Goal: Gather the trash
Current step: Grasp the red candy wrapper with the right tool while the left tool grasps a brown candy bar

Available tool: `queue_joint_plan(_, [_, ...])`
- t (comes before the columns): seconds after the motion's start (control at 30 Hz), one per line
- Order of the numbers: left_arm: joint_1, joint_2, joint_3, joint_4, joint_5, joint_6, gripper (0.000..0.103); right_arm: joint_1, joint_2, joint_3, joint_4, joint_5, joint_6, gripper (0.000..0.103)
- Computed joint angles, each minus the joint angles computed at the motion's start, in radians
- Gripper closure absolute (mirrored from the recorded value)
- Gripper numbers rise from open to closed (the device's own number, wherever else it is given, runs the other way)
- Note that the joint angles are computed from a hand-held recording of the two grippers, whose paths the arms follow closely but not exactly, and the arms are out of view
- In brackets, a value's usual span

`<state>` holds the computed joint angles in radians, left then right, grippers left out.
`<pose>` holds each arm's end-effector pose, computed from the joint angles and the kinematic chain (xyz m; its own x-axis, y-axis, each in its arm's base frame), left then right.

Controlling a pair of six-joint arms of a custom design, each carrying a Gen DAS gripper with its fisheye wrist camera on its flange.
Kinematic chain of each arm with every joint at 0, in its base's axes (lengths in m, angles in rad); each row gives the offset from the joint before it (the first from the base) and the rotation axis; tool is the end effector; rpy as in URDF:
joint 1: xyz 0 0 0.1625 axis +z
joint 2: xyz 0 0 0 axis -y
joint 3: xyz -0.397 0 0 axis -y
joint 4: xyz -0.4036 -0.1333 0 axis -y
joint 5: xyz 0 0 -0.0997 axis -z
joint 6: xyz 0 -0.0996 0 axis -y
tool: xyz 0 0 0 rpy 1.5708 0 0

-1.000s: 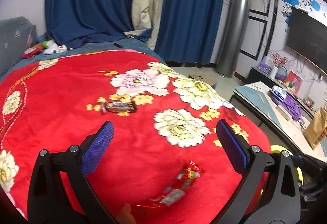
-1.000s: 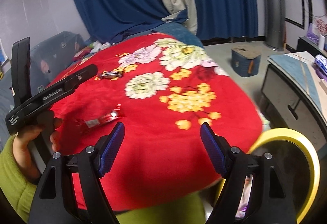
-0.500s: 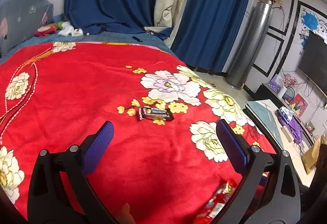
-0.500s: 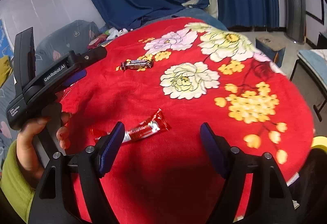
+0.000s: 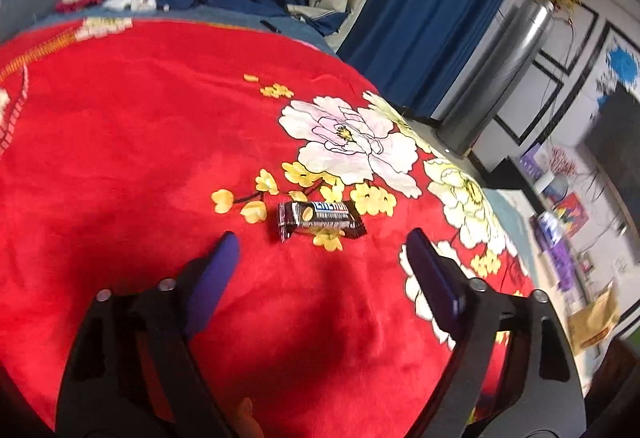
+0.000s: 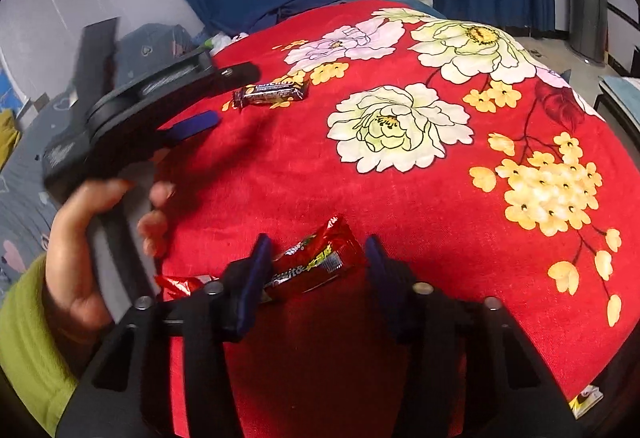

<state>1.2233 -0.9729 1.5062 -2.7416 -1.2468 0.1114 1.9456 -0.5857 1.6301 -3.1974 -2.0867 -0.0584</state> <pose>-0.0857 -0.7213 0.2689 -0.9195 0.2278 -0.3204 0.3782 0.7348 -0.5631 0.3216 -0.5876 0.0155 -0.8894 -0.1113 0.4434 -0.3583 0.7721 -0.5249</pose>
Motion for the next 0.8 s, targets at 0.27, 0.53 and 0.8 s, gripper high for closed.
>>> queue_joint_plan(0.27, [0.027, 0.058, -0.085, 0.060, -0.063, -0.091, 0.055, -0.002, -0.002, 0.019, -0.037, -0.009, -0.016, 0.078])
queue_joint_plan(0.53, [0.037, 0.055, -0.080, 0.070, -0.100, -0.092, 0.090, 0.005, -0.009, 0.042, -0.080, -0.012, -0.038, 0.082])
queue_joint_plan(0.8, [0.018, -0.013, 0.034, -0.009, -0.152, -0.036, 0.092, 0.018, -0.026, 0.078, -0.171, -0.047, -0.081, 0.083])
